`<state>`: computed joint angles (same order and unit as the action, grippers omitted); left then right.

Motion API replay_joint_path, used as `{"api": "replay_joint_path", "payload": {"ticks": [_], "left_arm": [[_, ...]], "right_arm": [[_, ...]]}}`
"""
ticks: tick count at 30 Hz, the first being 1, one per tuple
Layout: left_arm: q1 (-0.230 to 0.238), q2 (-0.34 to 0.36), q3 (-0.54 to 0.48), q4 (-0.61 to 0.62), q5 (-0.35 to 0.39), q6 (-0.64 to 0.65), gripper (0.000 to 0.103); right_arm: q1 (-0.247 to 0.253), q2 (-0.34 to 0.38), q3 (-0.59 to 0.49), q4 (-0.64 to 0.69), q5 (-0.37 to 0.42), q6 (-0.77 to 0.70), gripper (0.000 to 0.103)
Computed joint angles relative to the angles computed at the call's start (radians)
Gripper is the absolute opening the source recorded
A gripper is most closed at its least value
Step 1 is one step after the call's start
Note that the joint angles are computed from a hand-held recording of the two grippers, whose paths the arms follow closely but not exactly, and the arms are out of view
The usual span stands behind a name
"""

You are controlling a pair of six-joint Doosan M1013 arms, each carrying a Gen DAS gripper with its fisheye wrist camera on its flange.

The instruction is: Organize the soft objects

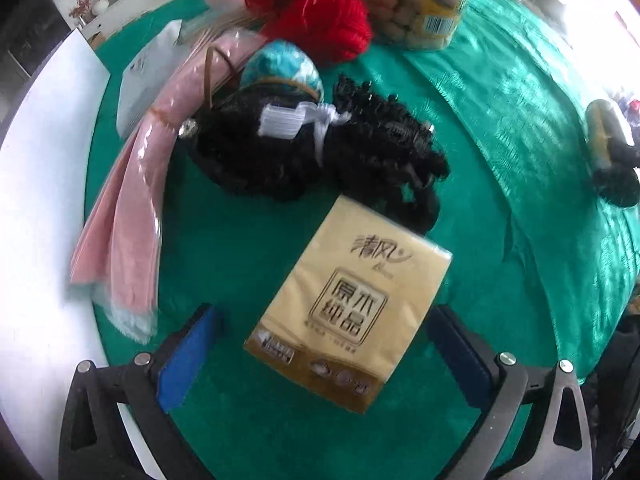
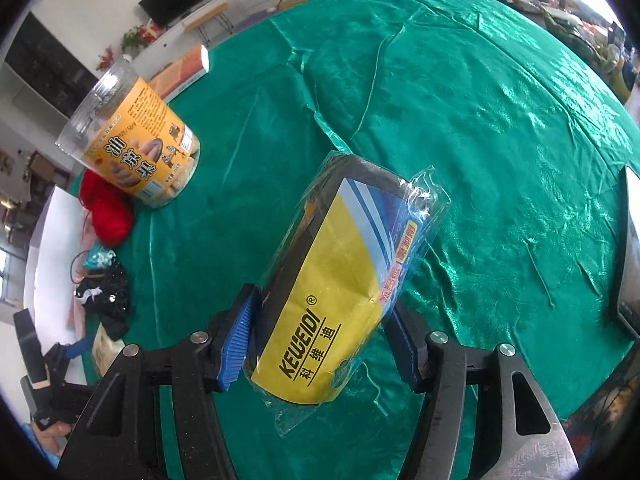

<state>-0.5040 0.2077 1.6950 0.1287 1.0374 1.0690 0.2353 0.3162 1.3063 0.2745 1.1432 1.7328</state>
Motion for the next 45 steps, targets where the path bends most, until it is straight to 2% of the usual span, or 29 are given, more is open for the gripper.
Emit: {"api": "replay_joint_path", "payload": {"ticks": [1,2,4,5,9,12,13,15,17,21,24,25,26,27,28,29,30,32,35,37,38,41,43,45], "left_arm": [[-0.006,-0.013,0.012,0.02,-0.027,-0.018,0.091],[-0.011,-0.027,0.024,0.038,-0.056,-0.027,0.066],[-0.022,-0.048,0.044,0.084,-0.095,-0.076,0.064],[-0.017,-0.061,0.056,0.062,-0.128,-0.082,0.063],[0.043,-0.158,0.118,-0.193,-0.281,-0.017,0.063],[0.087,-0.254,0.158,-0.258,-0.338,-0.029,0.063],[0.105,-0.294,0.172,-0.233,-0.344,-0.058,0.063],[0.132,-0.346,0.178,-0.132,-0.323,-0.14,0.063],[0.164,-0.402,0.19,-0.007,-0.267,-0.237,0.063],[0.223,-0.492,0.23,0.208,-0.116,-0.407,0.063],[0.249,-0.538,0.273,0.322,0.006,-0.526,0.064],[0.255,-0.541,0.289,0.344,0.026,-0.557,0.065],[0.271,-0.548,0.304,0.345,0.047,-0.577,0.074],[0.316,-0.556,0.323,0.34,0.043,-0.573,0.095],[0.333,-0.56,0.334,0.327,0.048,-0.597,0.103],[0.34,-0.565,0.344,0.325,0.039,-0.616,0.103],[0.348,-0.57,0.351,0.315,0.028,-0.616,0.103],[0.353,-0.588,0.361,0.314,0.008,-0.618,0.103],[0.298,-0.596,0.362,0.393,-0.013,-0.685,0.103],[0.235,-0.591,0.36,0.435,-0.069,-0.729,0.103],[0.222,-0.592,0.357,0.426,-0.101,-0.715,0.103],[0.145,-0.552,0.327,0.365,-0.225,-0.641,0.103],[0.078,-0.515,0.301,0.303,-0.286,-0.557,0.103],[0.031,-0.471,0.272,0.238,-0.317,-0.461,0.103]], "right_arm": [[-0.001,-0.003,0.004,0.003,-0.004,-0.002,0.063],[0.001,-0.007,0.009,0.009,-0.012,-0.004,0.063],[-0.001,-0.018,0.02,0.045,-0.03,-0.019,0.063],[-0.002,-0.023,0.023,0.066,-0.033,-0.029,0.063],[0.025,-0.042,0.01,0.113,-0.035,-0.08,0.063],[0.067,-0.047,-0.025,0.17,-0.023,-0.143,0.063],[0.089,-0.045,-0.042,0.194,-0.022,-0.164,0.063],[0.134,-0.036,-0.084,0.259,-0.017,-0.215,0.063],[0.176,-0.019,-0.13,0.337,-0.011,-0.258,0.063],[0.282,0.052,-0.268,0.481,0.041,-0.332,0.063],[0.369,0.116,-0.376,0.524,0.102,-0.37,0.063],[0.396,0.136,-0.407,0.525,0.12,-0.377,0.063],[0.419,0.153,-0.43,0.523,0.134,-0.383,0.064],[0.447,0.171,-0.452,0.511,0.147,-0.391,0.067],[0.468,0.187,-0.471,0.485,0.16,-0.389,0.07],[0.485,0.202,-0.487,0.453,0.177,-0.383,0.083],[0.499,0.206,-0.485,0.417,0.176,-0.379,0.087],[0.499,0.185,-0.439,0.411,0.138,-0.413,0.087],[0.467,0.129,-0.337,0.356,0.037,-0.432,0.087],[0.431,0.1,-0.275,0.305,-0.027,-0.412,0.087],[0.416,0.078,-0.231,0.264,-0.074,-0.39,0.087],[0.367,0.04,-0.12,0.038,-0.19,-0.214,0.087],[0.332,0.026,-0.052,-0.14,-0.222,-0.052,0.086],[0.299,0.016,0.0,-0.252,-0.231,0.079,0.086]]}}
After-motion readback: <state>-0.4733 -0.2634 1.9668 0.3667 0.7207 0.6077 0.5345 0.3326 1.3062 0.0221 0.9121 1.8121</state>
